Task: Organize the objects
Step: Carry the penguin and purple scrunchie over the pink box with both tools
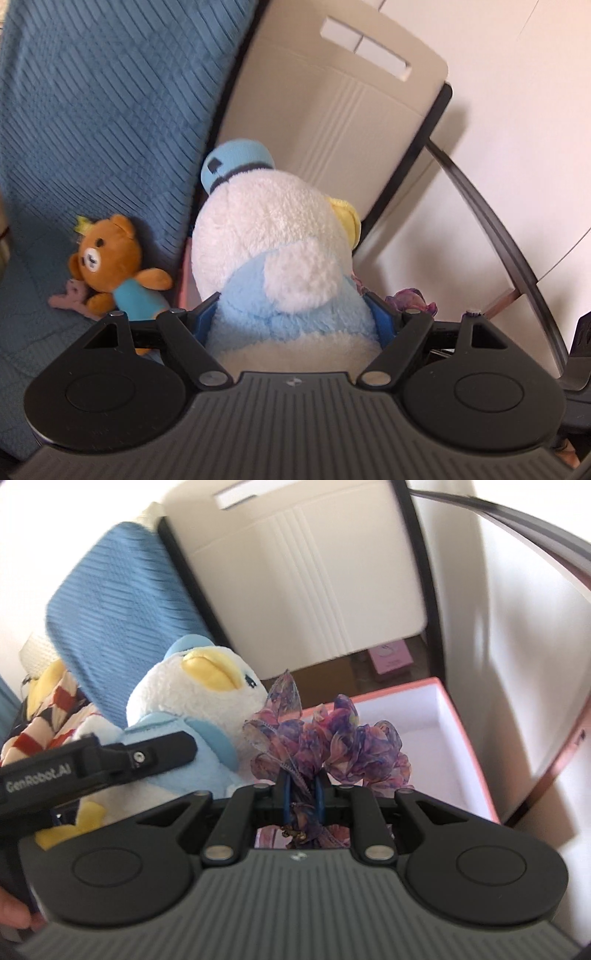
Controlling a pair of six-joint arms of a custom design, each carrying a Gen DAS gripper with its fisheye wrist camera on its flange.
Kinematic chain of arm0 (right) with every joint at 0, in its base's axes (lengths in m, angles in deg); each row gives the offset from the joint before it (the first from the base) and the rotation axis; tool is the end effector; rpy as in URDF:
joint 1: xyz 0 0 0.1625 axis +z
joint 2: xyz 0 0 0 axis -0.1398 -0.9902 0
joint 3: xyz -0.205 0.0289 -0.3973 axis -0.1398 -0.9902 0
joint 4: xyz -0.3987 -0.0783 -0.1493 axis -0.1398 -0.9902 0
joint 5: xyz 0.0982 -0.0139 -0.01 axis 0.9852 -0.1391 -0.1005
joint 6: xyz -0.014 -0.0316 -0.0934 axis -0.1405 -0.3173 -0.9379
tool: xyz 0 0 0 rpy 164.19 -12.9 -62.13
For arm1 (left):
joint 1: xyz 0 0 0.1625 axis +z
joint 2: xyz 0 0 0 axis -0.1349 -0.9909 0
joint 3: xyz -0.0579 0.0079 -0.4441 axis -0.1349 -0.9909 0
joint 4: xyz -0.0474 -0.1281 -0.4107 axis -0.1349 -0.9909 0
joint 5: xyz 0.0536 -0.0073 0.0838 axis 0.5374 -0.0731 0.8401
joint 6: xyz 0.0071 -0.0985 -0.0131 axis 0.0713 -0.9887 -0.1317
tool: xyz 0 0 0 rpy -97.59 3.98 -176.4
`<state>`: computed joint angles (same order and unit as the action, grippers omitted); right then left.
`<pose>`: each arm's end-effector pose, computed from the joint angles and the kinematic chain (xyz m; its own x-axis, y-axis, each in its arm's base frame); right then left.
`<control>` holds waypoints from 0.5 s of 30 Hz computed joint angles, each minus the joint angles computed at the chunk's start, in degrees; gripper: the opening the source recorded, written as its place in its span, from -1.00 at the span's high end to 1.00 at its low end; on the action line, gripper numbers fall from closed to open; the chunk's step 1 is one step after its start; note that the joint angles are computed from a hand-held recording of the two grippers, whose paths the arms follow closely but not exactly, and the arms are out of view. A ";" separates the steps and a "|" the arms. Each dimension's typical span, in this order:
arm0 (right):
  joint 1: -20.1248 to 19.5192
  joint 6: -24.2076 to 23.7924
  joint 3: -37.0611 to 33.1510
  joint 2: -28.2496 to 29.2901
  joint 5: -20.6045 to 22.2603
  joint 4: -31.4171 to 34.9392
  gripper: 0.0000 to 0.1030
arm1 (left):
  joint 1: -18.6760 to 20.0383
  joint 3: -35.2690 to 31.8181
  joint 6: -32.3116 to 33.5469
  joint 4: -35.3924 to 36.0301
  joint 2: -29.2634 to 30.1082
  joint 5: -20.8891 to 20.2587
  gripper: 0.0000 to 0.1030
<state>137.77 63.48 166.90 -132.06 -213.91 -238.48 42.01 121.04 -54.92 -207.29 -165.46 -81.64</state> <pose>0.3619 -0.3519 0.2378 -0.8945 0.2715 0.3553 -0.1214 0.6173 -0.7773 -0.3030 -0.4136 0.2704 -0.8258 0.4960 -0.2682 0.5634 0.7451 -0.3570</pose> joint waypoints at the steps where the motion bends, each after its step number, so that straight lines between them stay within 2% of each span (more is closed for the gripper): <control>1: -0.55 0.10 0.62 -0.38 -0.05 -0.28 0.68 | 0.05 0.12 0.15 -0.66 0.80 -0.05 -0.57; 3: -1.83 0.29 1.95 -1.11 -0.13 -1.04 0.68 | 0.20 0.30 0.47 -1.98 2.56 -0.28 -0.32; 4: -2.47 0.40 2.59 -1.55 0.03 -1.43 0.68 | 0.62 0.30 0.96 -3.12 3.49 -1.07 -0.28; 6: -4.05 0.40 3.85 -2.31 0.93 -2.53 0.68 | 1.75 0.18 2.02 -4.42 5.13 -3.42 -0.27; 11: -8.20 0.70 6.20 -3.11 -0.22 -1.87 0.68 | 3.16 -0.67 2.16 -3.01 9.80 -4.25 -0.27; 15: -12.42 2.15 8.79 -4.60 2.20 -1.59 0.69 | 4.19 -0.46 2.76 -2.84 12.78 -4.15 -0.27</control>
<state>125.35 65.63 175.69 -136.66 -211.72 -240.07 46.20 120.58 -52.16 -210.13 -152.68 -85.79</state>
